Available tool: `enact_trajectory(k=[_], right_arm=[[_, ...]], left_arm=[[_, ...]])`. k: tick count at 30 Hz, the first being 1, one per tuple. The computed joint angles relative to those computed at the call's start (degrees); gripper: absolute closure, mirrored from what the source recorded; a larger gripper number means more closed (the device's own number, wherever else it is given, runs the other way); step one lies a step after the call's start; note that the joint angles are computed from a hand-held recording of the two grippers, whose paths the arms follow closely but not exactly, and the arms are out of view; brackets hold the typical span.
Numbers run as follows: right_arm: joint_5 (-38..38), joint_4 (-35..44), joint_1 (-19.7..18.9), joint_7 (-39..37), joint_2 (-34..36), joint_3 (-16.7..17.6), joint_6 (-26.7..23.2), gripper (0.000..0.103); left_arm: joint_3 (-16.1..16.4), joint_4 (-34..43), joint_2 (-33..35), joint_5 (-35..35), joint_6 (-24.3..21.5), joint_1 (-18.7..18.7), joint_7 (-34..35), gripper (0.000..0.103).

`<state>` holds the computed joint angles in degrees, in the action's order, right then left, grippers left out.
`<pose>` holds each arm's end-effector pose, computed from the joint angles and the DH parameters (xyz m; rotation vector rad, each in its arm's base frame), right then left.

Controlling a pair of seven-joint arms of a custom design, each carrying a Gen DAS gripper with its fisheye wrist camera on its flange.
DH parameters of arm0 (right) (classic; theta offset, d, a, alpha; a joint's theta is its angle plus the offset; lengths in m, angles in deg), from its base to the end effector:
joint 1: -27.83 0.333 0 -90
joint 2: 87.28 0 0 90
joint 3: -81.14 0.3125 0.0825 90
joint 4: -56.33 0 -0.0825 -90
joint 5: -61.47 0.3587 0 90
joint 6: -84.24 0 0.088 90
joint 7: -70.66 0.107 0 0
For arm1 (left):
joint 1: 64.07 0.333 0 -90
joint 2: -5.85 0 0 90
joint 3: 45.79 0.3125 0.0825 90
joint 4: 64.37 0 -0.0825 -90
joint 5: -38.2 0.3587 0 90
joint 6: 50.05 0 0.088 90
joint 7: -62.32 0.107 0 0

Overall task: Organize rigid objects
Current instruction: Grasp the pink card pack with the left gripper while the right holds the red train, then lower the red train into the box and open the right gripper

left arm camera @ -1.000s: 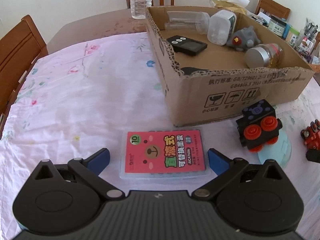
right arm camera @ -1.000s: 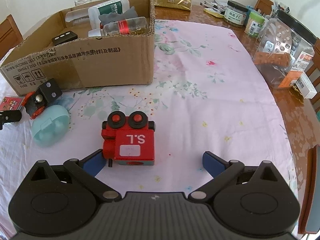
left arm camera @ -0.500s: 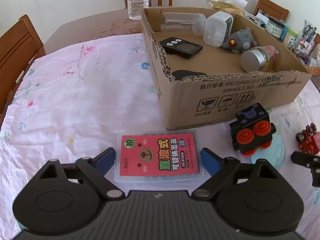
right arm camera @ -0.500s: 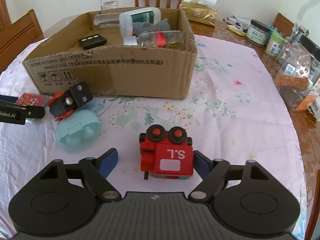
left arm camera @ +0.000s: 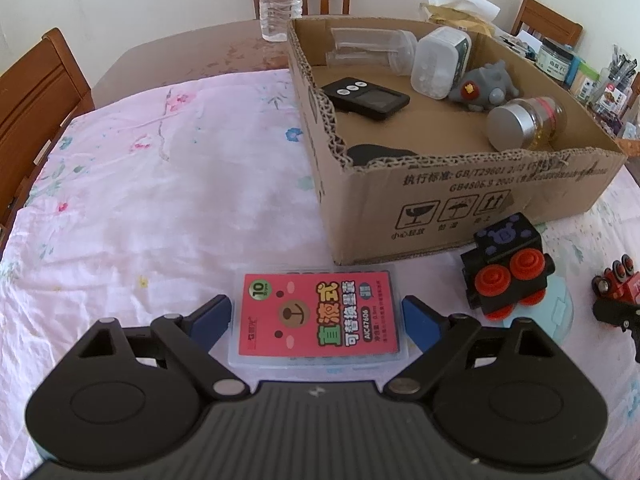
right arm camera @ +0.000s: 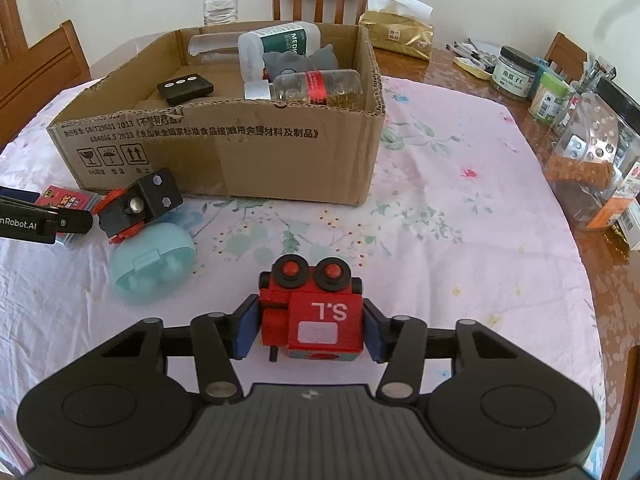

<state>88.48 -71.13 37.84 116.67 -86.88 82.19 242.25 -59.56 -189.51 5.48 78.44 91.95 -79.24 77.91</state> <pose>0.5391 0.0861 0.4380 -2.2924 1.2552 -0.4229 0.4692 -0.2622 0.4323 -2.1139 1.5673 -0.4631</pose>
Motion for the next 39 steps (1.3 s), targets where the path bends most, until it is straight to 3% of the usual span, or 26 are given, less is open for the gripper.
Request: enact_trajectory(k=[9,20,32,39], right_arm=[[0.5,0.4,-0.1,-1.5,0.2,-0.1,-0.6,0.046],[-1.5,1.5,-0.2,-1.1,0.3,-0.2,-2.7,0.047],[0.3,8.3,-1.5,-7.4,-0.6,-1.0,-11.6,0.047],[4.4,15.6,-2.0,-13.4,0.7,-1.1,-16.6,0.047]], left_arm=[[0.3,-0.2,0.4,1.9,1.6,0.3,0.2,0.01],[0.4,0.0,-0.1,-3.6,2.0,0.7,7.5,0.014],[0.5,0.2,-5.5,-12.9,-0.1,0.2,20.5,0.014],[0.2,1.5,-8.1,-13.7,-1.3,0.0,22.4,0.014]])
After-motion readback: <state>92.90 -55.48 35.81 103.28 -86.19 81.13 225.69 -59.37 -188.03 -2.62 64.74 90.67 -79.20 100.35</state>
